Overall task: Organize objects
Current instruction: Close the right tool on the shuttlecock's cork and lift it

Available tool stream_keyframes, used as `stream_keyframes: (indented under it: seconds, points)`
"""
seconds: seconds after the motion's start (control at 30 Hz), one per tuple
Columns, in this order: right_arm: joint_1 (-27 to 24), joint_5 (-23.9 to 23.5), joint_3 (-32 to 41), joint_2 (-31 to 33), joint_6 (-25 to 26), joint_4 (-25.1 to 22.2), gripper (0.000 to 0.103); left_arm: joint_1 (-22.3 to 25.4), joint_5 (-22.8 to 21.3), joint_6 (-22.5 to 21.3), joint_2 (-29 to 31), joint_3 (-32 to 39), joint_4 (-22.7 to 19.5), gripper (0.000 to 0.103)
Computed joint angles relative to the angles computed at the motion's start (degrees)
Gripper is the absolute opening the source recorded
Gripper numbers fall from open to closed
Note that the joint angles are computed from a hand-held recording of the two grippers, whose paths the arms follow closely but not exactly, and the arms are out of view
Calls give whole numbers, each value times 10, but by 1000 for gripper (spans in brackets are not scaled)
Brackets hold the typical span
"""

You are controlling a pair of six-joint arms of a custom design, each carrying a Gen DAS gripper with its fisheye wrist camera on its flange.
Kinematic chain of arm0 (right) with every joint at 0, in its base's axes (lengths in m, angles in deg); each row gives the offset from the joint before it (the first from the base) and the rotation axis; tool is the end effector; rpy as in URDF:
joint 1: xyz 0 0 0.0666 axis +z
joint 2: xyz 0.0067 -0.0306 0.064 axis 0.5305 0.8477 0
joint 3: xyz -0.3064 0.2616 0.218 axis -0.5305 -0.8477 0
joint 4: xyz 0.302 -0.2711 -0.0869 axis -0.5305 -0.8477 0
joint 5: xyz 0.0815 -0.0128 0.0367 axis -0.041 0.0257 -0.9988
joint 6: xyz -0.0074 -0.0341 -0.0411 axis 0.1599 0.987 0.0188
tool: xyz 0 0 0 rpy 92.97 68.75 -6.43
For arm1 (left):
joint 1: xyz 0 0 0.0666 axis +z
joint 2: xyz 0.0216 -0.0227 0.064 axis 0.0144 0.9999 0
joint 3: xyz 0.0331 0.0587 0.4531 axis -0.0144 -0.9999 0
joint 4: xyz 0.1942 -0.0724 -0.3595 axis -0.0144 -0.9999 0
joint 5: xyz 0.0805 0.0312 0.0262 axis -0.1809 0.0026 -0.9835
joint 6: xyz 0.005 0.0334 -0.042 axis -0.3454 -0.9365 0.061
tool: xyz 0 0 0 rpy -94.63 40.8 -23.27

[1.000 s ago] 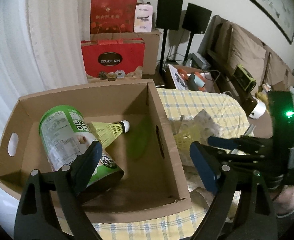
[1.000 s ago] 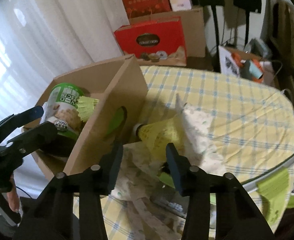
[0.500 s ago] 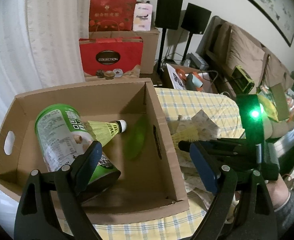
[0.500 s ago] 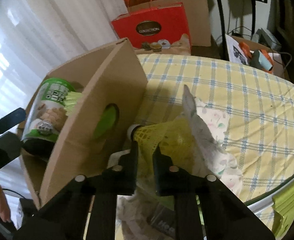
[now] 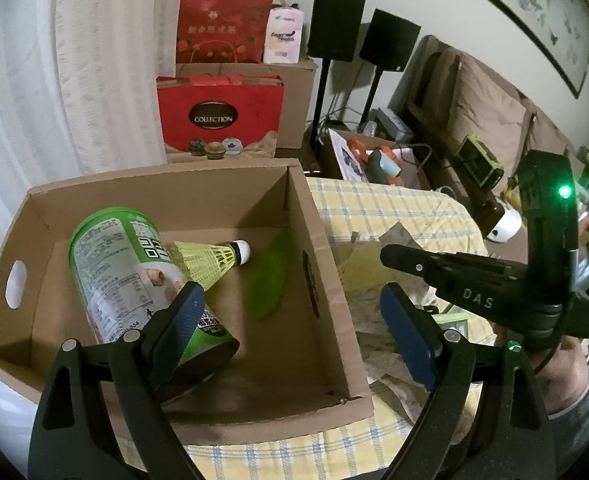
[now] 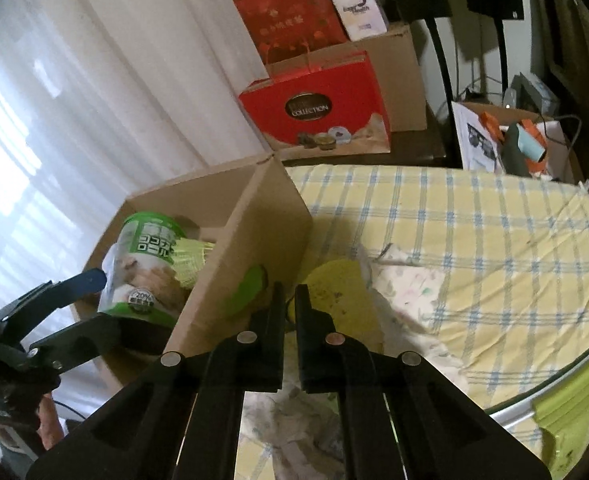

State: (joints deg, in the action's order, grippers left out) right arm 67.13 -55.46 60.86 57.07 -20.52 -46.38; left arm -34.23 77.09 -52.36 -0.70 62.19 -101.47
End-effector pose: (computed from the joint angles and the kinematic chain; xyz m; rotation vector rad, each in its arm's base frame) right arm 0.3884 0.2636 0.4457 0.2910 2.3671 0.4374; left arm 0.4304 -0.3078 0.5114 0.6617 2.3838 -0.4660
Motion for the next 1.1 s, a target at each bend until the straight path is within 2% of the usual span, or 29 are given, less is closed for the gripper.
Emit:
stream_keyframes:
  seconds: [0.07, 0.13, 0.17, 0.23, 0.3, 0.37, 0.5, 0.6, 0.73, 0.87, 0.97, 1.1]
  points:
    - [4, 10, 19, 8, 12, -40, 8, -1, 1, 0, -1, 0, 0, 88]
    - [16, 45, 42, 19, 34, -89, 10, -1, 3, -1, -2, -1, 0, 88]
    - [19, 56, 45, 22, 41, -99, 11, -1, 3, -2, -3, -1, 0, 88]
    - [26, 75, 53, 26, 55, -113, 25, -1, 5, -4, -3, 0, -3, 88]
    - [28, 79, 54, 27, 60, -107, 34, 0, 5, -3, -2, 2, -4, 88]
    - [24, 59, 57, 31, 58, -101, 35, 3, 7, 1, -1, 3, -4, 88]
    - [-1, -34, 55, 49, -13, -93, 35, 8, 11, 5, -1, 4, -4, 88]
    - [-21, -72, 39, 57, -74, -64, 35, 14, 15, 6, 0, 5, -3, 88]
    - [-38, -72, 21, 58, -135, -21, 35, 19, 21, 6, 1, 5, -2, 88]
    - [-44, -57, 32, 69, -158, -22, 40, 23, 28, 10, 5, 7, -2, 88]
    - [-46, -40, 53, 82, -168, -46, 40, 27, 34, 11, 8, 7, -3, 88]
    - [-45, -25, 85, 96, -187, -103, 41, 32, 39, 11, 9, 7, -6, 88]
